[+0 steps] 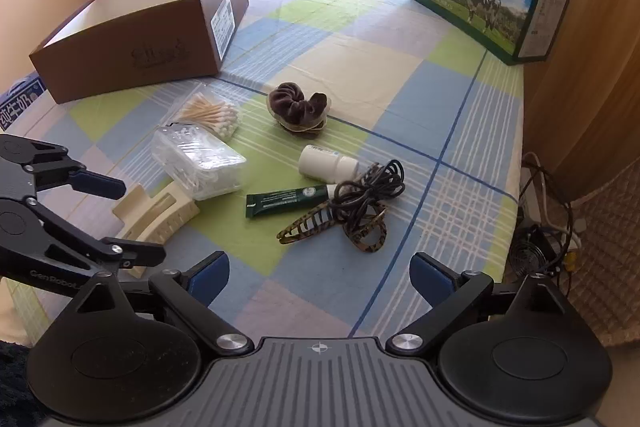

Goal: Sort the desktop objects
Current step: 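Grasp the cream hair claw clip with the left tool while the right tool grasps the black cable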

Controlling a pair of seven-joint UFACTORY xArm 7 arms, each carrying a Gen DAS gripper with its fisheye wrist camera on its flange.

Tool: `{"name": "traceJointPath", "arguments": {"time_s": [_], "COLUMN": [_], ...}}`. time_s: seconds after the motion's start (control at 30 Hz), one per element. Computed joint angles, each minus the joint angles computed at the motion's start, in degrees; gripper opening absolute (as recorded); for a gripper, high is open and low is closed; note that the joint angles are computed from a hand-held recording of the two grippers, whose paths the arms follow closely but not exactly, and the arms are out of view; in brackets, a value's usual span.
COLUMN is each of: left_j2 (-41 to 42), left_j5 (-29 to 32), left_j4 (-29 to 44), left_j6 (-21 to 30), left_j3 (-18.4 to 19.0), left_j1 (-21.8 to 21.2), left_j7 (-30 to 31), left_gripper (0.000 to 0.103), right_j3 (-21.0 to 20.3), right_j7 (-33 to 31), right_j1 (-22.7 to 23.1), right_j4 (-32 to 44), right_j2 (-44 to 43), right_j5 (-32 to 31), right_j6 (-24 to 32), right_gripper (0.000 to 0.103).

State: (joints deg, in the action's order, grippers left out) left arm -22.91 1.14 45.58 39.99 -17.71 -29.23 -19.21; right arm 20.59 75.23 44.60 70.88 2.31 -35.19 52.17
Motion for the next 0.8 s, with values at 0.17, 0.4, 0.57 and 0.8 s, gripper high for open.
{"name": "traceJointPath", "arguments": {"time_s": [0.17, 0.4, 0.57, 0.8], "left_j2": [4.1, 2.2, -3.8, -10.4], "left_j5": [3.9, 3.6, 2.7, 4.2], "left_j4": [2.0, -0.1, -4.4, -7.9], "left_j6": [0.1, -1.0, 1.1, 6.1], "left_j3": [-1.3, 0.2, 1.2, 2.0], "left_j1": [1.3, 0.6, 1.7, 7.1], "left_j7": [-1.6, 0.2, 0.2, -4.4], "left_gripper": [0.064, 0.039, 0.039, 0.038], "right_j3": [-0.4, -1.1, -1.9, -3.4], "right_j7": [0.5, 4.7, 6.3, 7.4], "right_j1": [-0.8, -3.2, -6.1, -9.9], "right_j4": [-1.1, -2.8, -4.2, -7.7], "right_j2": [-0.8, -2.5, -3.1, -3.5], "right_j5": [0.6, -0.1, 1.9, 9.1], "right_j6": [-2.2, -7.0, -10.8, -16.7], "right_gripper": [0.092, 0.075, 0.057, 0.031]}}
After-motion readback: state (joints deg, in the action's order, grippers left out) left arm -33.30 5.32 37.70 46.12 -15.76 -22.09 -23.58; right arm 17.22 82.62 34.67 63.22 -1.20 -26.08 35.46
